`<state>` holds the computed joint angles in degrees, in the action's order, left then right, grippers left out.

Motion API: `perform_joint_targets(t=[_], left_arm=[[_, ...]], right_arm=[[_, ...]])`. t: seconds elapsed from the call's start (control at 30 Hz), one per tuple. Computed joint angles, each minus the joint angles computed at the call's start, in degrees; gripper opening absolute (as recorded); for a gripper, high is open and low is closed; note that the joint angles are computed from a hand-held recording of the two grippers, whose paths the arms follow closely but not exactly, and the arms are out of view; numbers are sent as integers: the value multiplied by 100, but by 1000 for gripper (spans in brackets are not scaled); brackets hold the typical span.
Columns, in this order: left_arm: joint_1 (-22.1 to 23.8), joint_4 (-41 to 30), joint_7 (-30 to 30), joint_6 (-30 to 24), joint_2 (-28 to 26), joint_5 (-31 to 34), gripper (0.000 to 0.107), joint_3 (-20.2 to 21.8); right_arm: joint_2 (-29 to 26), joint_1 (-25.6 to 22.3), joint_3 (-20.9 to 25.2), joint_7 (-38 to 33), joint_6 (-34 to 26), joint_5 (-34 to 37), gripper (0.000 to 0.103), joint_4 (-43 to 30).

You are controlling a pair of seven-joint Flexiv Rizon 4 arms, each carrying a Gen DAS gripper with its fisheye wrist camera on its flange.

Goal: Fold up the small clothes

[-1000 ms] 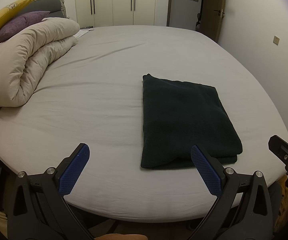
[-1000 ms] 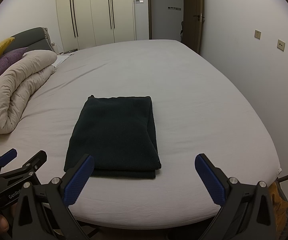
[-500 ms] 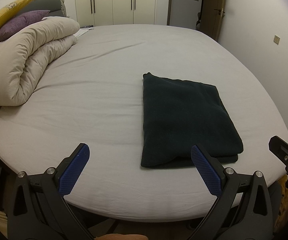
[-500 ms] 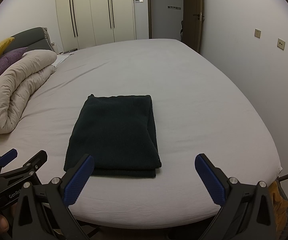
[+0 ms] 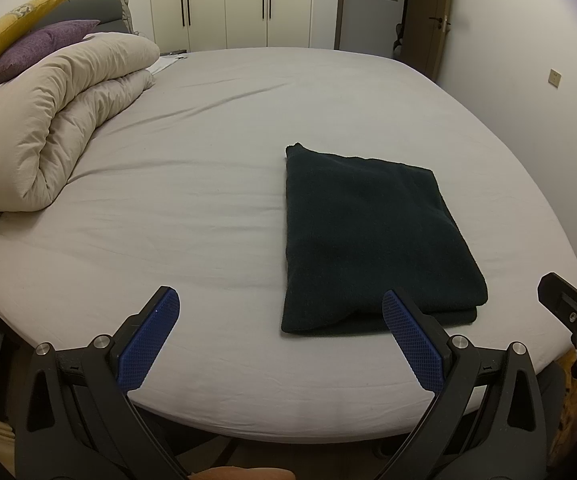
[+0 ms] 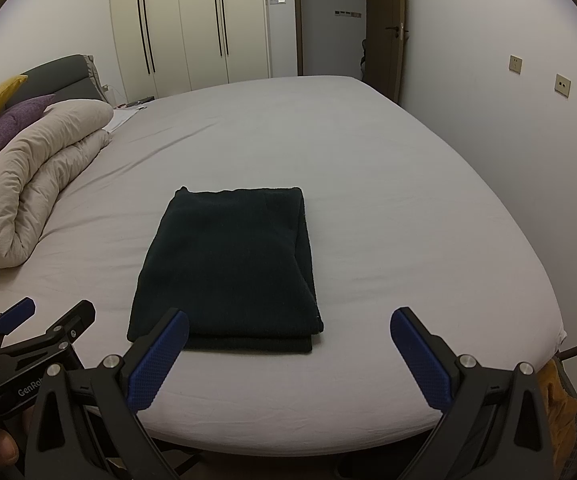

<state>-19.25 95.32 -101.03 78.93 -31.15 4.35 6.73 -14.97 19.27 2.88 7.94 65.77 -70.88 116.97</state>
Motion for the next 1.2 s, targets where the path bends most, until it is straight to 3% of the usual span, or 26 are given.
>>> perform_joint_targets(t=[1.2], left_arm=[[80,54,210,14,-27,-112,103,-70]], right_arm=[[-16,-18,-17,-19,41,6,103,-6]])
